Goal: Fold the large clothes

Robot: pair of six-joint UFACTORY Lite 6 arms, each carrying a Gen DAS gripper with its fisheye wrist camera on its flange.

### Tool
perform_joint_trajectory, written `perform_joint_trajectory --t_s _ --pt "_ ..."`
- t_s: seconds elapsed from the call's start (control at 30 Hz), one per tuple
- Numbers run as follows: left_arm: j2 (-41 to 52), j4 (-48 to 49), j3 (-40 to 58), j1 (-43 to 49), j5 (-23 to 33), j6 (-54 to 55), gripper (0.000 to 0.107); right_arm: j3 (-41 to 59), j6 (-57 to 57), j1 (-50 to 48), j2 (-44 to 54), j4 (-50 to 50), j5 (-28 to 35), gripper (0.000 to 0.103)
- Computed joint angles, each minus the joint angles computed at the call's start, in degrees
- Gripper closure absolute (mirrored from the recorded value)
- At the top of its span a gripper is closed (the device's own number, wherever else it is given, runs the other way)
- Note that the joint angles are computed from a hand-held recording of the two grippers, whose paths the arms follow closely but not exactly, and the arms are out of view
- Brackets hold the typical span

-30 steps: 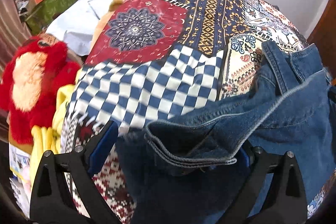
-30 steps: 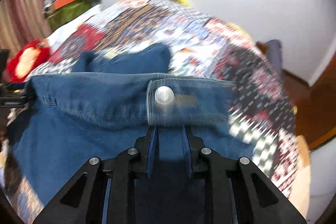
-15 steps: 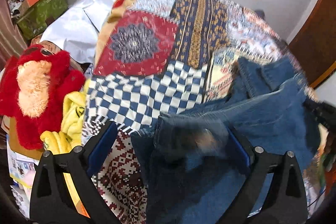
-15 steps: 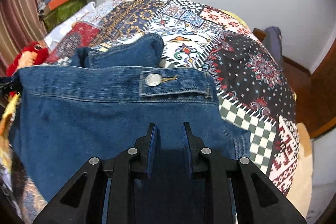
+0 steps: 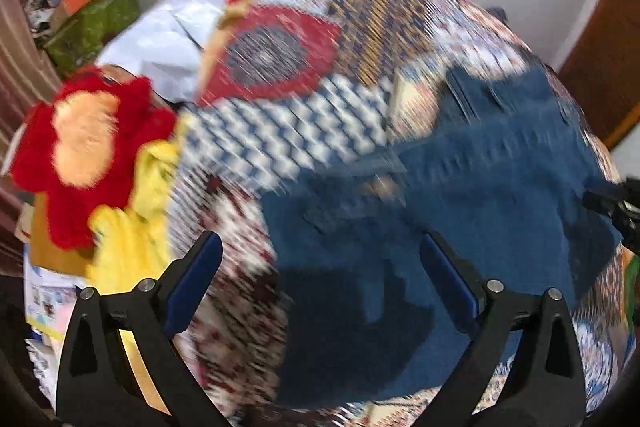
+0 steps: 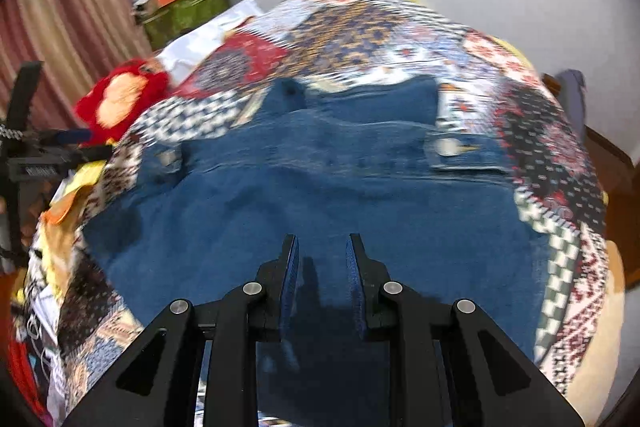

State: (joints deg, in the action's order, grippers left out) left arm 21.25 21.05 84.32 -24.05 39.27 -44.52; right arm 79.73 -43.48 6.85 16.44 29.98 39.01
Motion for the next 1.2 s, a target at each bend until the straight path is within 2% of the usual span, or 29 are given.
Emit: perform_joint_trajectory --t_s 0.13,0.2,0.27,0.3,0.33,0.37,0.4,0.43,0.47,0.53,0.63,0.7,0.87,0.93,1.2 --pt "3.01 -2.20 -3.78 -3.71 -4.82 -1.63 0.007 -4.38 2.96 5.28 0.06 -4.94 -3.40 0.083" --pt "5.34 3.25 -5.56 -6.23 -4.71 -6.95 0.007 -6.34 6.31 7.56 1.14 -10.44 -6.63 0.084" --pt "4.79 7.14 -10.05 -6.92 -6.59 -11.37 0.004 -9.82 2.44 7.00 -0.32 -7.61 -9.87 0.082" --pt "3.55 7.92 -12.62 -6.72 -8.42 -12.90 0.004 -10.19 2.46 6.59 -0.56 -7.80 -10.22 0.072" --pt "1.13 6.59 -16.42 -5.45 -11.78 -12.81 0.004 -11.36 4.88 6.09 -1.14 -10.39 -11.98 0.045" --pt "-0.94 4.22 -19.48 -4.02 -14.55 -11.68 0.004 -12.17 9.68 6.23 -1.58 -15.38 -13.73 0.028" --pt "-2.39 4.25 -21.66 -2.99 -15.05 -12.95 0.004 -13.65 13.49 5.83 -2.27 -20.35 -16.33 0.007" --pt "-3.71 5.73 -23.90 -1.83 -15.03 -15.28 0.004 -15.11 14.91 5.13 -3.04 -22.93 -18.30 0.006" --pt "-6.21 4.80 -27.24 -0.62 -17.41 -15.22 0.004 -15.78 13.93 3.65 -2.83 -23.11 -18.32 0.006" --pt "-9.89 5.10 -31.50 -0.13 -20.09 -16.15 0.004 -15.11 6.12 0.01 -2.33 -16.27 -16.09 0.006" --pt "-10.53 12.30 -31.46 -3.49 -16.17 -23.96 0.004 -17.33 -6.28 -6.27 -4.61 -7.04 -14.37 0.006" --pt "-11.03 15.22 -31.86 -4.76 -14.63 -27.76 0.004 -17.47 -10.22 -8.98 -5.46 -3.26 -11.84 0.006" --pt "-15.05 18.05 -34.98 -7.63 -12.78 -36.08 0.004 -18.83 -14.52 -14.79 -8.13 -1.15 -9.47 0.006" --pt "-18.20 17.72 -36.94 -8.16 -11.75 -37.24 0.004 -19.71 -12.62 -16.11 -9.65 -4.12 -10.53 0.006" --pt "-29.82 18.08 -40.93 -12.51 -0.20 -41.52 0.004 -18.43 -12.47 -21.09 -12.51 -2.56 -4.76 0.006"
